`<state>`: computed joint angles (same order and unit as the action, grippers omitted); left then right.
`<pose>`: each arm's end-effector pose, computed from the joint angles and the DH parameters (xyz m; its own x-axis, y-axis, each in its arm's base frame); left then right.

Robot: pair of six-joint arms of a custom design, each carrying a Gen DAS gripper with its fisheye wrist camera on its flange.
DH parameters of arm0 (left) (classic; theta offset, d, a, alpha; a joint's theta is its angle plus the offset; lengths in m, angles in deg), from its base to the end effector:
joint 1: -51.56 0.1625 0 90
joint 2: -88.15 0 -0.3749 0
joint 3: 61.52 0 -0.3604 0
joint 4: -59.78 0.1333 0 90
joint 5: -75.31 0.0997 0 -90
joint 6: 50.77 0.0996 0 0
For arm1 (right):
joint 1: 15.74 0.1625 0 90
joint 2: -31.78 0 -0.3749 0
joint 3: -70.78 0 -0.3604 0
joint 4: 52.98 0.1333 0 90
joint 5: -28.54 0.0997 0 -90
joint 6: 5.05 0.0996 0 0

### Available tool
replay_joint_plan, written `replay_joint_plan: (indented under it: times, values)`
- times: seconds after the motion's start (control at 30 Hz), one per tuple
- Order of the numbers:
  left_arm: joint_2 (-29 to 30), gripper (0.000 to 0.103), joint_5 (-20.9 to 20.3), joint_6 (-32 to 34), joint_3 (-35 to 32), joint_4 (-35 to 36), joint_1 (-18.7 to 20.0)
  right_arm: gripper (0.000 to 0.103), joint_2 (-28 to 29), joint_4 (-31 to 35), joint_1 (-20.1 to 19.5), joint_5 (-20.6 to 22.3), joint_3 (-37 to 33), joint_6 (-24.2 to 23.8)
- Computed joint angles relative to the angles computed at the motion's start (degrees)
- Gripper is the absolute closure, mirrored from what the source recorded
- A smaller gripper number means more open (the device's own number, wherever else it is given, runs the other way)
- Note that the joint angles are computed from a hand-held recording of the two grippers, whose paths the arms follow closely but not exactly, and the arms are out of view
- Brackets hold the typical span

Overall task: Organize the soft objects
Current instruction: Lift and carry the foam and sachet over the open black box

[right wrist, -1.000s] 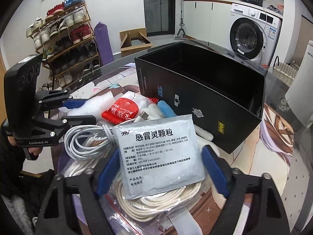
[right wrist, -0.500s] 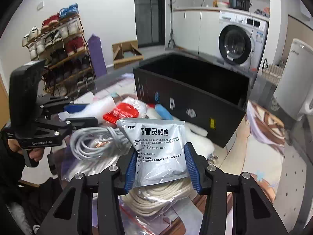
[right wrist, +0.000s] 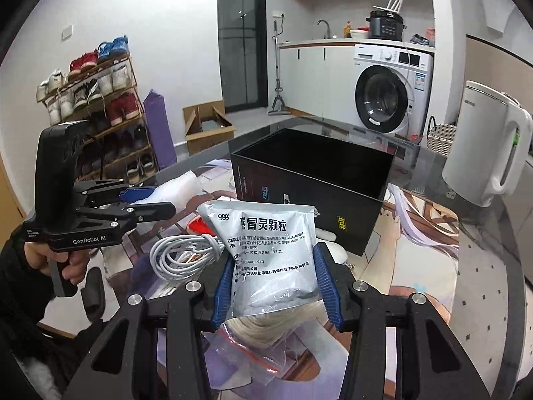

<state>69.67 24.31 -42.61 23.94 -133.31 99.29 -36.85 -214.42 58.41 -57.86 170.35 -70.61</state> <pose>-0.2738 -0.5926 -0.0541 -0.7391 0.3306 -0.5869 0.6549 0.5565 -0.5112 -0.0258 -0.6019 0.3155 -0.5909 -0.5694 0.5715 -0.7983 0.5151 -0.3122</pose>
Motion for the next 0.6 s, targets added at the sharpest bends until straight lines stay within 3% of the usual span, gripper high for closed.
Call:
replay_joint_plan:
  times: [0.6]
  values:
    - [-0.2, 0.067, -1.7, 0.1, -2.0, -3.5, -1.2, 0.057, -1.6, -1.1, 0.8, 3.0, -0.4, 4.3]
